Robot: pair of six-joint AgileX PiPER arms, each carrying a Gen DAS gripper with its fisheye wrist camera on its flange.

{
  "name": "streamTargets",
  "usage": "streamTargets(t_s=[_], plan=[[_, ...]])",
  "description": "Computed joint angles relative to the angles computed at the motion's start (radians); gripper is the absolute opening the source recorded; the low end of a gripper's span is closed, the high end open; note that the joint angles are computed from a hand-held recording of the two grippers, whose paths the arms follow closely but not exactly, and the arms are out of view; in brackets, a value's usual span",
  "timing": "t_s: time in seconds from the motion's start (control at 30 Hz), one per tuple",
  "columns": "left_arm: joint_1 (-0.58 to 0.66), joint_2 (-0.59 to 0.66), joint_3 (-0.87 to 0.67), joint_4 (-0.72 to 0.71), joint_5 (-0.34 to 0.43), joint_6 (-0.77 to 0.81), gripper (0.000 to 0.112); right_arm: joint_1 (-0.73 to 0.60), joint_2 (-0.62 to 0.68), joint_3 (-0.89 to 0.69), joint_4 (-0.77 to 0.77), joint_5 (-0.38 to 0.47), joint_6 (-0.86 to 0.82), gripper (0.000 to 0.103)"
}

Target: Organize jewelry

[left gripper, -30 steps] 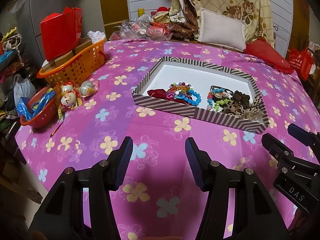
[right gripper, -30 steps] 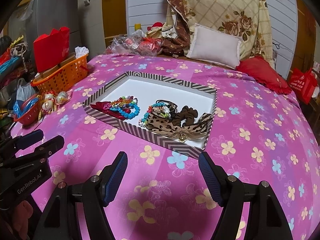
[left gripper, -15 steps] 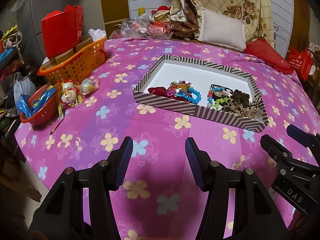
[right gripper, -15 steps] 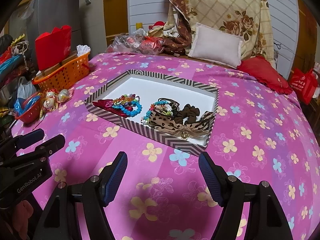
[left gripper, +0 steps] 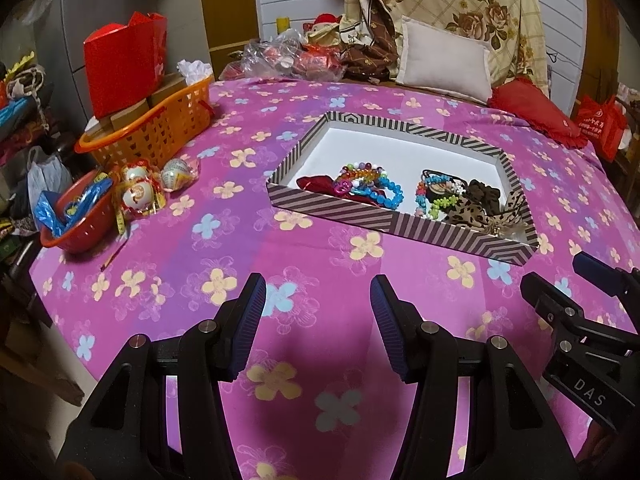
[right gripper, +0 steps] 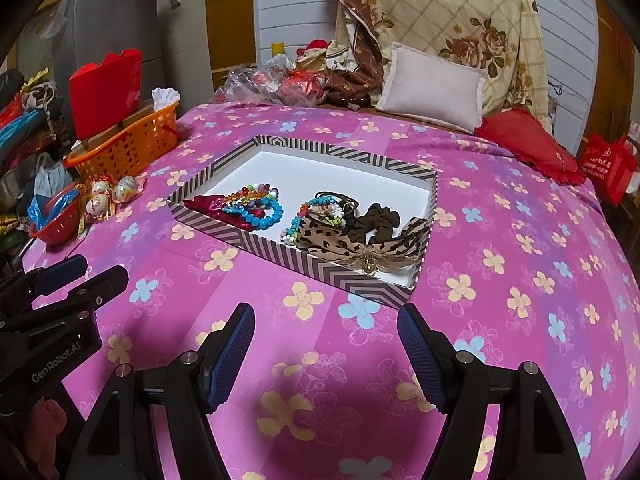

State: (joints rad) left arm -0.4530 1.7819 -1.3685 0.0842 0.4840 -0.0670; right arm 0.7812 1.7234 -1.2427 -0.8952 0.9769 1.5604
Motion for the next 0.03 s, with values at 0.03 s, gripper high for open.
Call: streamTargets(t_s=[0.03], plan=[[0.003,0.009,-0.014,-0.011,0.01,0.009,0.054,-0.002,0.0,0.005,-0.001,-0.005,0.004,0.071]])
